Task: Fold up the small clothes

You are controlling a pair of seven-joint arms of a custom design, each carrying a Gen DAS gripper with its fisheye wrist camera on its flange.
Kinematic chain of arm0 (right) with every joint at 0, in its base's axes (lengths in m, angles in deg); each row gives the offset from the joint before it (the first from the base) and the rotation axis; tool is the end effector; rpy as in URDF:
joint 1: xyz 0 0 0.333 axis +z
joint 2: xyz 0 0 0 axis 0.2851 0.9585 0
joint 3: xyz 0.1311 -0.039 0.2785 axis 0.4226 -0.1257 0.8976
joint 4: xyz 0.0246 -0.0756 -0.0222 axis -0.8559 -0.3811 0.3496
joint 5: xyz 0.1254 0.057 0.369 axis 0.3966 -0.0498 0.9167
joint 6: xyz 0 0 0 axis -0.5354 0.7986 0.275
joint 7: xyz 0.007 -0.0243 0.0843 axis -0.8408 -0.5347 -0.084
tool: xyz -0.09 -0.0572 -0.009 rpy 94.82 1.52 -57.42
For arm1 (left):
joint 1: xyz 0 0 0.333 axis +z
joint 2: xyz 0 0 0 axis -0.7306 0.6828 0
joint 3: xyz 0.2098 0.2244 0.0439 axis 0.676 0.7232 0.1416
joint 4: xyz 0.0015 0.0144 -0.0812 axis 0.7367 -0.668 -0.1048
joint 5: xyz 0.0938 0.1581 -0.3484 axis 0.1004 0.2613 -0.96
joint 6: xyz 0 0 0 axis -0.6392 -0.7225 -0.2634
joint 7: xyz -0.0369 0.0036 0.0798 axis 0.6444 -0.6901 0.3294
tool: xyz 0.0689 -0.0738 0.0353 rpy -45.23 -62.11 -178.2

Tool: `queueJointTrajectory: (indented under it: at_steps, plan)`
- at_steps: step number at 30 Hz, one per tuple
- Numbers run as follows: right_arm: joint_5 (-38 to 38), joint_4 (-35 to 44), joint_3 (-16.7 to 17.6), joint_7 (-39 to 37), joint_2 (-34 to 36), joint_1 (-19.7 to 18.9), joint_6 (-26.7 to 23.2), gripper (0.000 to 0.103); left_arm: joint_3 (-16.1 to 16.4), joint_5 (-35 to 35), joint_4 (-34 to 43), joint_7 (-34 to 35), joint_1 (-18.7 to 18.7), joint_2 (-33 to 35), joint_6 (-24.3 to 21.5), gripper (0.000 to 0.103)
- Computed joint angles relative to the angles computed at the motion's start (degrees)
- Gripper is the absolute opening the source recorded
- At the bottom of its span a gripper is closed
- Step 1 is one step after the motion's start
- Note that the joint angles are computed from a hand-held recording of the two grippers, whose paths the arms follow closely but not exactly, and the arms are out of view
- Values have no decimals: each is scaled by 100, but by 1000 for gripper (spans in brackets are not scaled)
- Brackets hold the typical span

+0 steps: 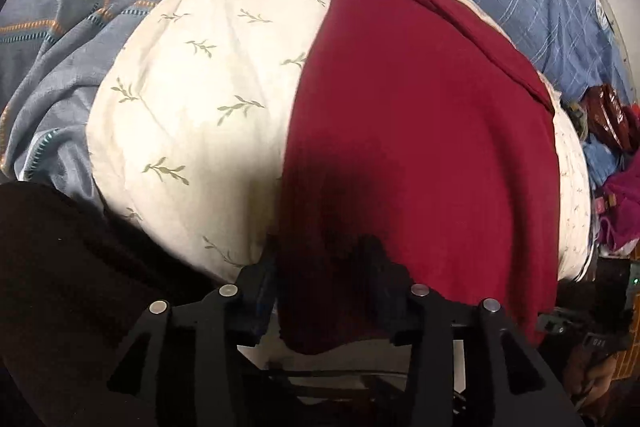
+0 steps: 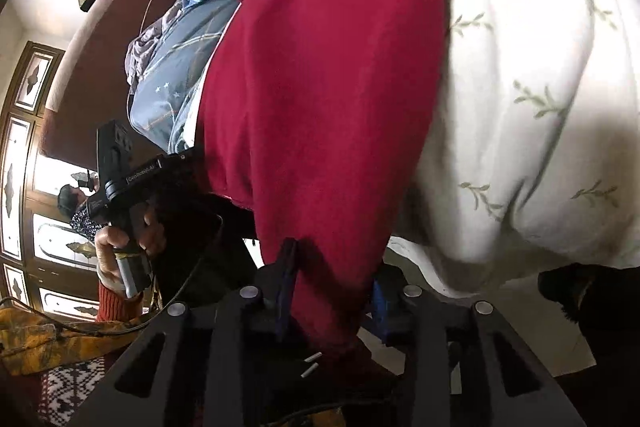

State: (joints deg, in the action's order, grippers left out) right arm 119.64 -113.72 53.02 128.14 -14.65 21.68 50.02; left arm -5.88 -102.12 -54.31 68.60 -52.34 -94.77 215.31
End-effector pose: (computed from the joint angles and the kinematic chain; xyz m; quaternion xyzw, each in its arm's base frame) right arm 0.5998 0.0975 0.3978 -0.7769 0.5359 0.1822 0.2756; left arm 0.4999 -0.0394 0.4467 -0.8079 0.5373 -0.2355 0.0563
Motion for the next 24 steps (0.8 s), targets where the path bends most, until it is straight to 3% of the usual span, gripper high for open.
queueJointTrajectory:
  at_steps: [2,3,4,6,14,24]
  plan:
    - [12,0,3,-26,-33,-2,-15,29,-80,262,67,-50,39,48,-89,38]
    - [41,-4,5,-71,-52,-6,1,26,-106,329,93,-60,40,61,-112,30]
    - [79,-14,5,-140,-96,-15,14,20,-119,377,101,-54,38,62,-128,14]
    - [194,-1,31,-167,-149,13,85,17,-229,715,142,-265,101,46,-181,7]
    - [1048,182,75,-484,-298,10,379,13,-198,1315,93,-645,61,-355,203,5]
    - [1718,515,142,-796,-271,62,1360,12,-336,2665,330,-1537,372,-386,848,5]
